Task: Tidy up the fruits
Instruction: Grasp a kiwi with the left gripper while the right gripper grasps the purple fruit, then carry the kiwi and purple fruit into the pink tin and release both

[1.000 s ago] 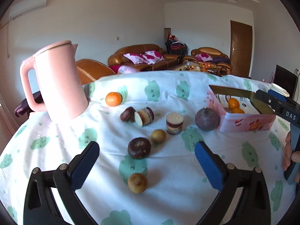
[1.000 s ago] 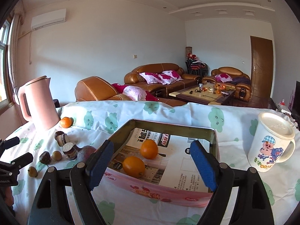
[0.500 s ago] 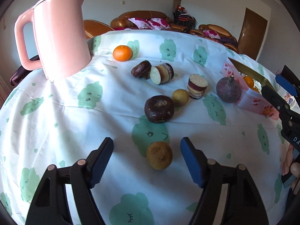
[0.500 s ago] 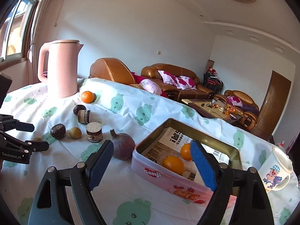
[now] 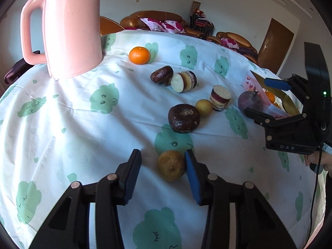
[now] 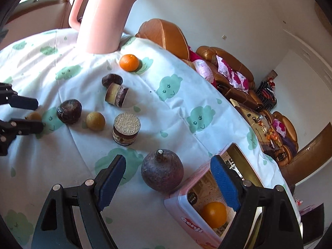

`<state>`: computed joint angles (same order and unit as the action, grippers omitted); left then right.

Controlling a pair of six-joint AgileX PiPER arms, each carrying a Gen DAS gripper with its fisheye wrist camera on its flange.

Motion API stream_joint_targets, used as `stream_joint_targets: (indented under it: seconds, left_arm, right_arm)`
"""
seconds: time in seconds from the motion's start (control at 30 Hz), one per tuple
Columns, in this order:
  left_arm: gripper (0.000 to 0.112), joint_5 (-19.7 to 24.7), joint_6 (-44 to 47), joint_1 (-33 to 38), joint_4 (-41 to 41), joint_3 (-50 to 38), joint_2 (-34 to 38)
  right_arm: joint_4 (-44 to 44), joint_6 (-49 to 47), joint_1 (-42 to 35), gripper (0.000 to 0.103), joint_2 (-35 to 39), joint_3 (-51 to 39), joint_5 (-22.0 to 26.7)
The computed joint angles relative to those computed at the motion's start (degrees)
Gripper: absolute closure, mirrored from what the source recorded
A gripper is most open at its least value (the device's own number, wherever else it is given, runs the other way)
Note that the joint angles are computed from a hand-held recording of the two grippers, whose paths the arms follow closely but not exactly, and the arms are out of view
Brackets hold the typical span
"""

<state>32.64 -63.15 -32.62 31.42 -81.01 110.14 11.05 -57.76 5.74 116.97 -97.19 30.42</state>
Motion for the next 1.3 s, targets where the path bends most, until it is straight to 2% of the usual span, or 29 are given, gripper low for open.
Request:
stream_joint_targets:
  seconds: [0.07, 0.1, 0.17, 0.33, 0.4, 0.47, 0.53, 0.63, 0.73, 0.9, 1.07, 1.17, 1.3]
  left_arm:
    - [0.082, -1.02, 0.81, 0.32, -0.93, 0.56, -0.34]
    - [0.085, -1.40, 1.20, 0.48, -1.31, 0.68, -0.35]
    - [0.085, -1.82, 1.48, 0.60, -1.64, 0.88, -0.46]
    - [0.085, -4.77, 2.09, 1.63, -3.25, 2.58, -1.27]
    - [0.085, -5.86, 0.55, 1.98, -2.62, 3.45, -1.73]
    - [0.085, -7.28, -4.79, 1.89, 1.74, 4.98, -2.72]
    - [0.085, -7.45, -14.04, 0.89, 10.68, 6.29, -3.76]
    - [0.085, -5.37, -26.99, -1.24, 24.21, 7.41, -4.69]
    - [0.085, -3.37, -35.03, -2.77, 32.92, 8.31, -5.34]
    - [0.085, -2.37, -44.36, -4.32, 43.22, 10.00, -6.23]
    - [0.085, -4.80, -52.19, -4.24, 49.96, 11.56, -7.30]
    - [0.085, -3.78, -46.23, -5.02, 45.01, 8.51, -5.89]
    - [0.085, -0.96, -36.76, -7.02, 39.74, 1.09, -2.12]
  right_arm:
    - [-6.32, 3.15, 1.37, 0.021, 1.23, -0.61, -0.59]
    - [-9.87, 5.01, 2.10, 0.032, 1.99, -1.25, -0.39]
    - [-14.42, 7.51, 3.04, 0.049, 4.20, -4.31, 3.22]
    - [-15.83, 9.98, 3.52, 0.052, 5.07, -6.82, 6.29]
    - [-9.98, 7.41, 2.22, 0.052, 4.49, -6.36, 6.17]
    - [1.48, 4.07, -0.18, 0.052, 2.60, -5.08, 6.85]
    - [12.94, 2.69, -2.87, 0.052, 0.57, -4.30, 10.01]
    - [30.12, -2.32, -7.41, 0.052, -2.90, 0.45, 13.44]
    - [45.80, -13.42, -10.30, 0.052, -6.58, 9.89, 12.23]
    - [50.26, -19.16, -9.90, 0.052, -9.75, 16.99, 5.17]
    - [56.41, -22.43, -12.49, 0.052, -11.23, 18.23, 5.34]
    - [58.32, -24.34, -14.72, 0.052, -11.84, 18.62, 7.45]
    - [57.97, -24.48, -15.95, 0.051, -11.72, 18.47, 6.68]
